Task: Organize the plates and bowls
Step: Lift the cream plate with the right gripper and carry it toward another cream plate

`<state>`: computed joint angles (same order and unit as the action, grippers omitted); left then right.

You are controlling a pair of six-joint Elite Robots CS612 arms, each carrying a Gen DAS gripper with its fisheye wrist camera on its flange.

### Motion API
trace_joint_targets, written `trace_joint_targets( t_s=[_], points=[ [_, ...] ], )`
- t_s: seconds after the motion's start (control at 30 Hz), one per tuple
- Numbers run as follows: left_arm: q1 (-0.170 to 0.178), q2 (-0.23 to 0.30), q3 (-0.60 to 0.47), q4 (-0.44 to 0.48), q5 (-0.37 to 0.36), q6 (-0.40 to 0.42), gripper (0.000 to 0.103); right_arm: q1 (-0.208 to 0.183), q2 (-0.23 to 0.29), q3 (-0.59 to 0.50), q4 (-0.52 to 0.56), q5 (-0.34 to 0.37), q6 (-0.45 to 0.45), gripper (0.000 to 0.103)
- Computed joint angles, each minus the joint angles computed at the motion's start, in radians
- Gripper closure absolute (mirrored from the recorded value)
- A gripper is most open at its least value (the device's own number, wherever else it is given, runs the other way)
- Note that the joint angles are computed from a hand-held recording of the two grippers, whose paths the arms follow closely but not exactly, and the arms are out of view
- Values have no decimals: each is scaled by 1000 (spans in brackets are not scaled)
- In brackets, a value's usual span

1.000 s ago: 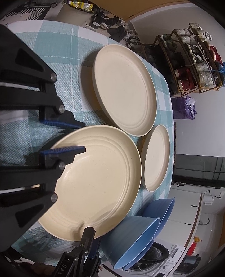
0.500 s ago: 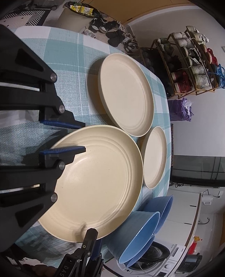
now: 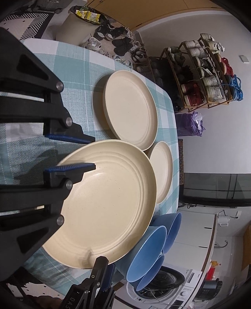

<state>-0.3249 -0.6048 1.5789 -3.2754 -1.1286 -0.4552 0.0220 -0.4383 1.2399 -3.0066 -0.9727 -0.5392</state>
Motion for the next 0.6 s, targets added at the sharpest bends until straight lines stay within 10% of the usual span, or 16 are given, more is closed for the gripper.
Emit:
trace_joint_targets(
  t_s=[0.6],
  points=[
    [-23, -33, 45, -57, 61, 2, 85, -11, -43, 67, -91, 43, -9, 76]
  ],
)
